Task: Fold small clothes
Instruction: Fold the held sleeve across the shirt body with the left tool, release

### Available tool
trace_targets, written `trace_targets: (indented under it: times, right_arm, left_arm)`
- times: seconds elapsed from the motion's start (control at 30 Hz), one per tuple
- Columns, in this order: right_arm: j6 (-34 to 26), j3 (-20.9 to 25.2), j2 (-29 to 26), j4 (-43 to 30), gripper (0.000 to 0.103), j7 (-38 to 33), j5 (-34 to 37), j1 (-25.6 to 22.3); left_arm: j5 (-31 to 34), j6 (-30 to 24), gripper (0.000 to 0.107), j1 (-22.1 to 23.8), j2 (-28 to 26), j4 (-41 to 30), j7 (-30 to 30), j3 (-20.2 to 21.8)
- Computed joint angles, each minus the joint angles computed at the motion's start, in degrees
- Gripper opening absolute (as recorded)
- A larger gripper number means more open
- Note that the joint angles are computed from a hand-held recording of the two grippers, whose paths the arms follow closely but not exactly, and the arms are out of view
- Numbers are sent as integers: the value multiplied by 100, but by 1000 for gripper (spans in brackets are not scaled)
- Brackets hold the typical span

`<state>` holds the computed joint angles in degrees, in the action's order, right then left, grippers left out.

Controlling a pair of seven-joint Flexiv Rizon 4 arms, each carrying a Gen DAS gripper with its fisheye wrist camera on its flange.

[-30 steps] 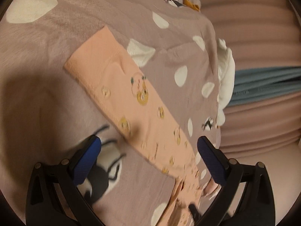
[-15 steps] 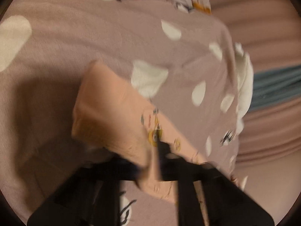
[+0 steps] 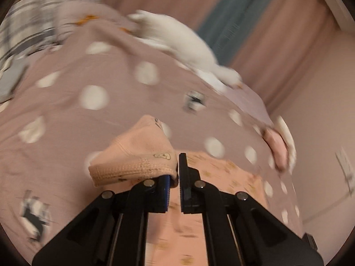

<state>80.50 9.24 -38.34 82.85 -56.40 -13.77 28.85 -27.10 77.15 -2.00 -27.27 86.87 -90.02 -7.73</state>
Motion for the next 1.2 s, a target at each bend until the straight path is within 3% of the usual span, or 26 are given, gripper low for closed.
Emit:
trace_targets:
  times: [0.2,0.27,0.3,0.33,0.5,0.63,0.77,0.83,0.9,0.97,1.2]
  right_arm:
    - [289,-508,407,708,20,514,-68,105]
    - [349,-548,489,875,20,654,-93,59]
    - [404,-567,538,982,20,735,-86,28]
    - [433,-570,557,1033,20,790,-100,9]
    - [565,-591,658,1319,22,1078,-120,-98]
    - [579,-201,545,1201,22,1060,41,-377]
    - [464,391,308,804,22,735,252,-689]
    - [335,658,155,525,22,536,368,-793]
    - [179,946,-46,165,22,294,513,-898]
    - [-57,996,-180,-131,22,136,593,-841]
    - [-1425,972,-940,-1911,22,-1050,310,-224]
  left_arm:
    - [1108,-1227,10,-978,-833,-1419,-501,505]
    - [1432,-1967,30,-1226,-1226,-2033,-749,649]
    - [1528,-2223,58,-1262,-1370,-2229,-826,668]
    - [1617,-2520,76,-1325,-1507,-2403,-914,673]
    - [1733,-2956,77,-1347,-1599,-2492,-545,387]
    - [1510,-2003,78,-1136,-989,-1411,-162,138]
    - [651,-874,86,-609,-272,20,435,-343]
    - [535,-420,90,-576,127,664,454,-193]
    - [745,-238,93,-719,399,1052,120,233]
    - [813,-244,93,-703,557,1319,-85,394]
    - [157,14,93,-276,986,2222,9,107]
